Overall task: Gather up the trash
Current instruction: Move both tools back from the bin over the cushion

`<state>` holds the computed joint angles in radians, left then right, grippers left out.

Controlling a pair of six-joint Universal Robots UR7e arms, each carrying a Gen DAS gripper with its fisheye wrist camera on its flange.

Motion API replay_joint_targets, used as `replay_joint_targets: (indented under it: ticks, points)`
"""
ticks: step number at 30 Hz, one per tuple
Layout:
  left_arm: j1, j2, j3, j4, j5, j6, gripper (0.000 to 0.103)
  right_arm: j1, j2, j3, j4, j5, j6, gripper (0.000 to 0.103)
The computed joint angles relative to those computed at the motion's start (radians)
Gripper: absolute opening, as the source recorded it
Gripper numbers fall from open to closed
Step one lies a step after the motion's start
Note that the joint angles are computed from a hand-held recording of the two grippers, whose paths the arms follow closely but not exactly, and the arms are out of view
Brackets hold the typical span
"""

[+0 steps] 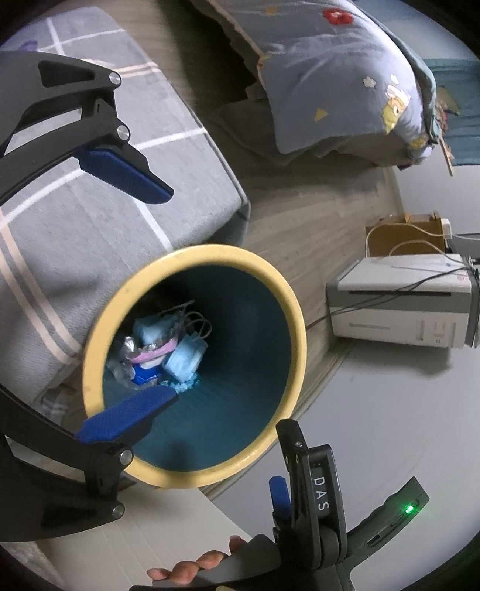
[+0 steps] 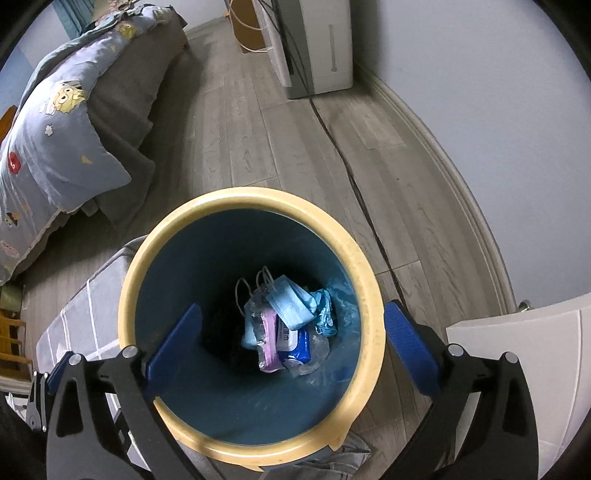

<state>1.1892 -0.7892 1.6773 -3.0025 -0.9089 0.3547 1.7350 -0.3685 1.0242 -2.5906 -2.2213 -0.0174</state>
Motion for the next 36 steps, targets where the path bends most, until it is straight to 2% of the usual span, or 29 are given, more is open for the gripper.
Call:
replay_joint_targets:
  ticks: [10,17,23,27,31,36]
  points:
    - [-0.029,-0.099,0.084,-0.002,0.055,-0.018,0.098,0.04,-0.008,0.014,-0.013,-0.012,-0.001,0.097]
    - [-0.046,-0.276,0.222,0.042,0.105,-0.081,0.098,0.09,0.006,0.012,-0.018,-0.019,-0.036,0.097]
    - [-0.059,-0.447,0.317,0.055,0.222,-0.071,0.098,0.15,0.04,-0.007,-0.031,-0.017,-0.133,0.097]
    - [-0.059,-0.561,0.38,0.059,0.312,-0.103,0.098,0.178,0.049,-0.005,-0.031,-0.004,-0.158,0.097]
    - [-0.047,-0.657,0.441,0.072,0.345,-0.18,0.098,0.206,0.053,0.012,-0.042,0.028,-0.164,0.097]
    - [-0.018,-0.72,0.489,0.049,0.359,-0.211,0.098,0.245,0.074,0.019,-0.023,0.065,-0.172,0.097]
